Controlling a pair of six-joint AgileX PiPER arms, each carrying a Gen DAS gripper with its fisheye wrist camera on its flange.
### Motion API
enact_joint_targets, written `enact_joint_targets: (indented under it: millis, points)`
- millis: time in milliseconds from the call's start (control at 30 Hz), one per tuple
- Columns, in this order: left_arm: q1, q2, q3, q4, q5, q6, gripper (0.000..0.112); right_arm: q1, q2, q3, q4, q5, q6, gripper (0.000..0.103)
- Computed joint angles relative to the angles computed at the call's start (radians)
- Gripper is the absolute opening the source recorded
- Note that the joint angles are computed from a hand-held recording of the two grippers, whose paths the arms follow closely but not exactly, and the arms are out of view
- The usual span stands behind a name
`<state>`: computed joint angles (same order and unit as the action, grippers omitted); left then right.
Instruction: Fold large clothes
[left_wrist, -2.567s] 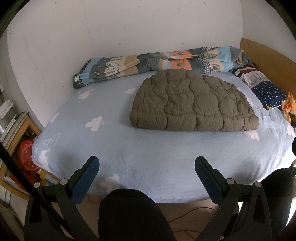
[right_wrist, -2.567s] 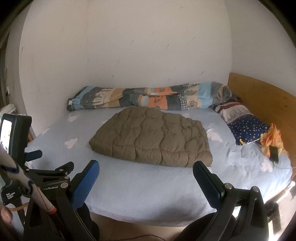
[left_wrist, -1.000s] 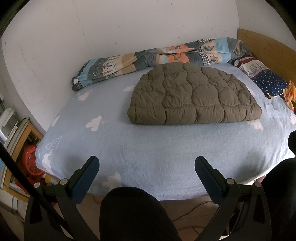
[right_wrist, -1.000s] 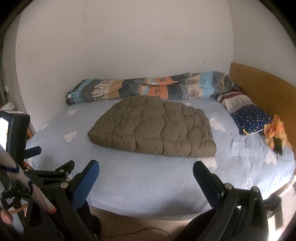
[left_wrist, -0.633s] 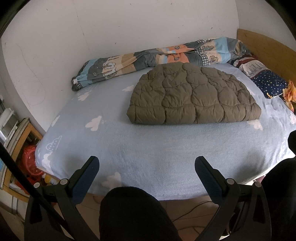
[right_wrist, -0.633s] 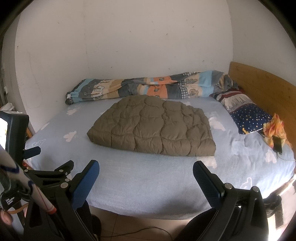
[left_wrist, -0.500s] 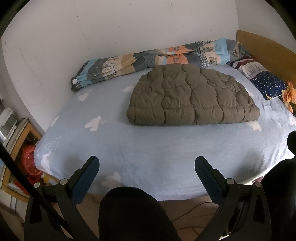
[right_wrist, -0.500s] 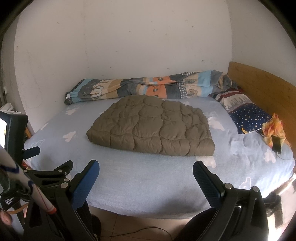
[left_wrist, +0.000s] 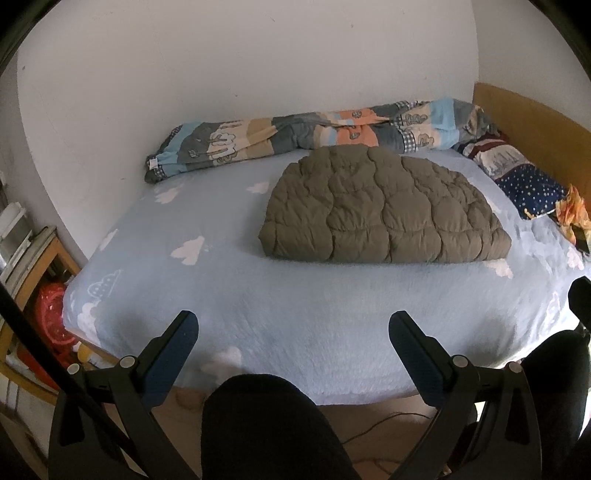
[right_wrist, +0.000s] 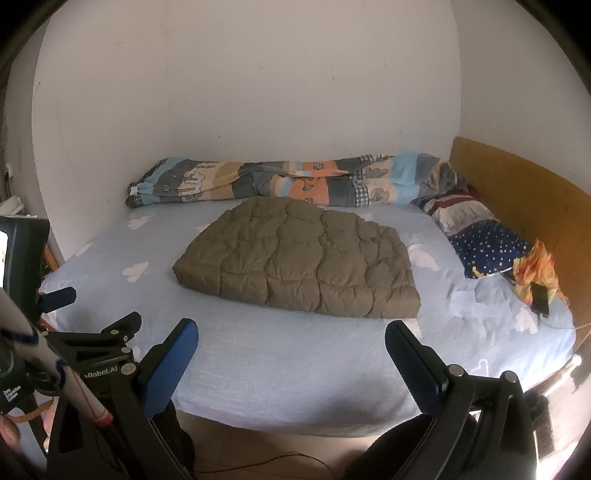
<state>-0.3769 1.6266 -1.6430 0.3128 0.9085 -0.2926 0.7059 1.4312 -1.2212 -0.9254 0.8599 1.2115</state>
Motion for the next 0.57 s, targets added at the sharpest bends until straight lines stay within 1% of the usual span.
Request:
enact_joint_targets:
  millis: [267,367,400,467,500,567]
  points:
    - [0.028,-0.02,-0.017,-0.01,-0.013,0.007,0.103,0.046,0.011,-0.048,-0.02,0.054,-0.013,0.103]
    - [0.04,-0.008,-0.048,-0.053,-0.008,0.033,0.103,0.056,0.013,-0.051,-0.037,0.058,-0.009,0.103]
    - [0.046,0.005,-0.069,-0.082,0.002,0.052,0.103,0.049,0.014,-0.049,-0.037,0.048,-0.013,0.103]
    - [0.077,0.043,-0.124,-0.183,0.022,0.132,0.103,0.022,0.02,-0.05,-0.019,0.02,-0.032,0.103]
    - [0.088,0.057,-0.142,-0.203,0.026,0.14,0.103,0.001,0.024,-0.051,-0.005,-0.002,-0.047,0.103]
    - [0.1,0.102,-0.201,-0.191,0.046,0.12,0.103,-0.056,0.037,-0.059,0.038,-0.06,-0.09,0.103]
